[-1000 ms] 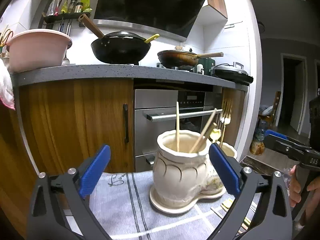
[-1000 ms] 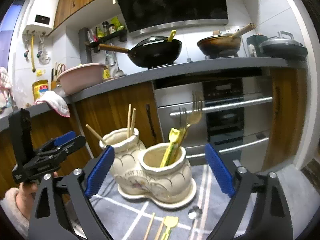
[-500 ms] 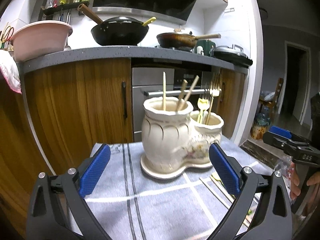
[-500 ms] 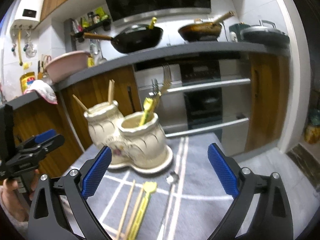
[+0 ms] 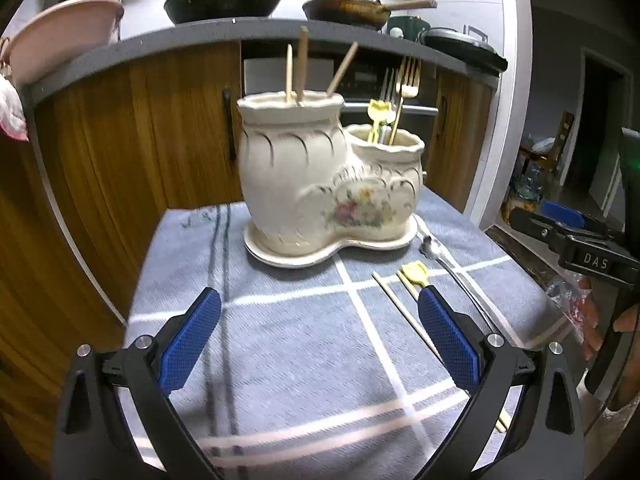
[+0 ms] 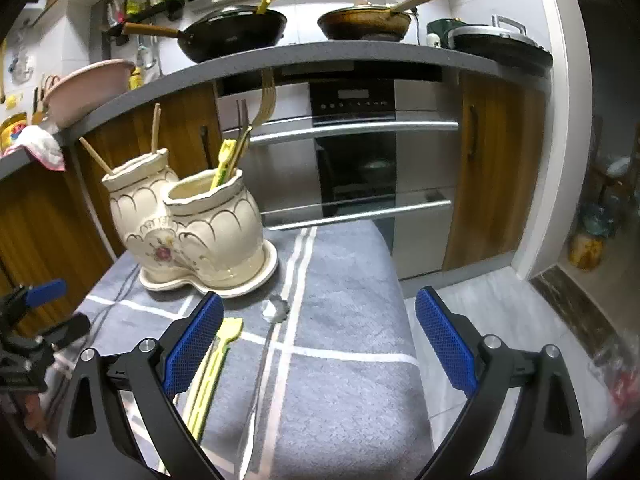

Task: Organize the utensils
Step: 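Withdraw both open tools back toward the remaining utensils, then grasp another chopstick with the left tool while the right tool grasps the silver spoon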

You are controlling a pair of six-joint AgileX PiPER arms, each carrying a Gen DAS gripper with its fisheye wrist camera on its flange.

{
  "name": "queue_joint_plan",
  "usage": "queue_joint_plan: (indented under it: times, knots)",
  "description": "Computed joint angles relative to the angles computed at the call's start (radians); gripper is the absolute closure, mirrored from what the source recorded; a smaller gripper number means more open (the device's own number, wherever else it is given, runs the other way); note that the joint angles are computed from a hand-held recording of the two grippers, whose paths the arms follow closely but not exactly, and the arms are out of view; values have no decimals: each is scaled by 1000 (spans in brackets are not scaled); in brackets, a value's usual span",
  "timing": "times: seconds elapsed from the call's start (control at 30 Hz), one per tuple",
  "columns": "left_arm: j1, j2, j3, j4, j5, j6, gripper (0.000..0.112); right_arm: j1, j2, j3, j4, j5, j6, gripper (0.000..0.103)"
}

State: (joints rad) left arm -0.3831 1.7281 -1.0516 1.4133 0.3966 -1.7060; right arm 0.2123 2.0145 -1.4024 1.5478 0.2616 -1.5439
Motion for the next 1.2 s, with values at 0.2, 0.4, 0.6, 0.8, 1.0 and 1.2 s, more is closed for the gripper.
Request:
queue_joint_plan:
  times: [0.2, 0.4, 0.6, 0.8, 1.0, 1.2]
  knots:
    - [-26, 69, -60, -120, -2, 92, 15, 8, 41, -53, -311, -5, 295, 7]
    - [-57, 146, -144, -318, 32, 273, 15, 13, 74, -110, -554, 45, 523, 7]
    - [-91, 193, -210, -508, 74, 463, 21, 2, 105, -165, -632, 135, 617, 8]
    - [-116, 229, -250, -592, 108, 567, 40, 3, 121, -189, -688, 187, 661, 34]
    - [-115, 231, -246, -599, 98, 578, 51, 14, 172, -258, -722, 297, 708, 62]
    - [-115, 222, -239, -647, 64, 658, 62, 49, 205, -316, -834, 320, 797, 78]
